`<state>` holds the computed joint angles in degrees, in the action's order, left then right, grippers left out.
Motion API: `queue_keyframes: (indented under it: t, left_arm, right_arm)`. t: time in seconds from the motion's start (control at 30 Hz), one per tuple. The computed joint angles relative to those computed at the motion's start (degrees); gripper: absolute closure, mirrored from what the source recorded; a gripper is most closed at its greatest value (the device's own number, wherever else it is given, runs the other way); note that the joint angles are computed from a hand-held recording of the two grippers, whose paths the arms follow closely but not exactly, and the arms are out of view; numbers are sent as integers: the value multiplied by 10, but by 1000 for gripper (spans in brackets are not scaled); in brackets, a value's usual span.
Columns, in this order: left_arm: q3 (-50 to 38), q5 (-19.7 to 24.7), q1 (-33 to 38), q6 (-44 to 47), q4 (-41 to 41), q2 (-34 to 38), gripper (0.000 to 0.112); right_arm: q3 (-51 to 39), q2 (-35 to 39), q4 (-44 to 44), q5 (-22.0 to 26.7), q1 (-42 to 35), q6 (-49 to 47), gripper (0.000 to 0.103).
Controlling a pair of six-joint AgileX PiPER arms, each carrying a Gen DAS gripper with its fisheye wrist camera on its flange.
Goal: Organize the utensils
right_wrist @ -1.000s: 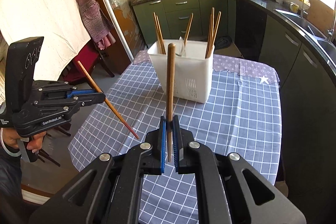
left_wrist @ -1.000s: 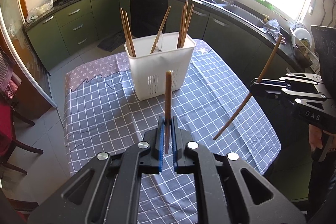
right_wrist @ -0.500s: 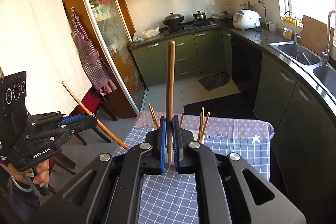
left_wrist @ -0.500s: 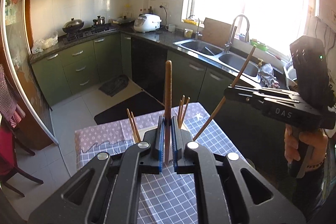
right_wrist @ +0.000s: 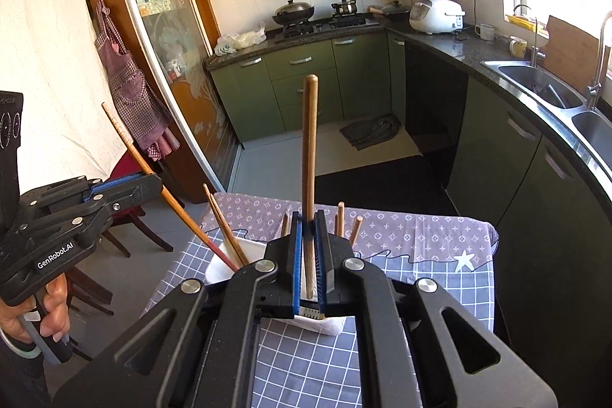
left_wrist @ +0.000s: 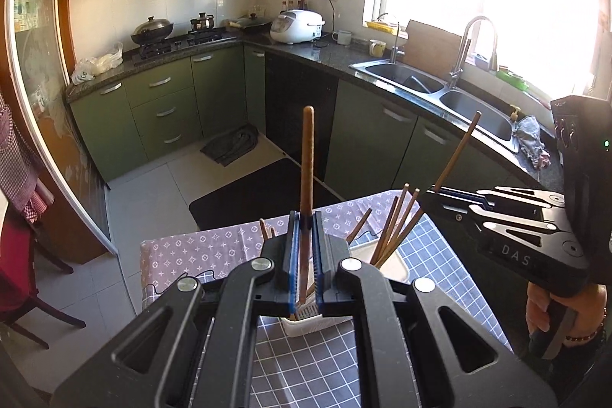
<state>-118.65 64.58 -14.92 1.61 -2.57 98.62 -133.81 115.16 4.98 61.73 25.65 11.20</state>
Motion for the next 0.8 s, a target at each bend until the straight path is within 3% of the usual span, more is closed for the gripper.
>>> queue_keyframes:
  t: [0.37, 0.4, 0.47, 0.6, 0.63, 0.67, 0.77, 0.8]
  left_arm:
    - [160, -68, -2, 13, -1, -13, 105]
    - [170, -75, -1, 14, 0, -17, 101]
    - [189, -89, 1, 15, 1, -30, 82]
    - [242, -124, 11, 28, -19, -81, 67]
    - [266, -137, 17, 36, -34, -104, 55]
    - [290, -149, 24, 47, -52, -128, 42]
    - [393, -191, 39, 75, -94, -215, 23]
    - [430, -205, 41, 87, -106, -246, 21]
  right_arm:
    - [58, 37, -17, -18, 29, -12, 95]
    - [71, 31, -16, -25, 29, -13, 94]
    - [105, 12, -17, -44, 31, -12, 92]
    - [201, -61, -9, -97, 31, -8, 89]
    - [242, -91, -13, -121, 34, -2, 86]
    - [286, -123, -19, -145, 38, 7, 79]
    - [427, -226, -78, -220, 65, 66, 69]
    - [474, -260, -117, -241, 80, 102, 59]
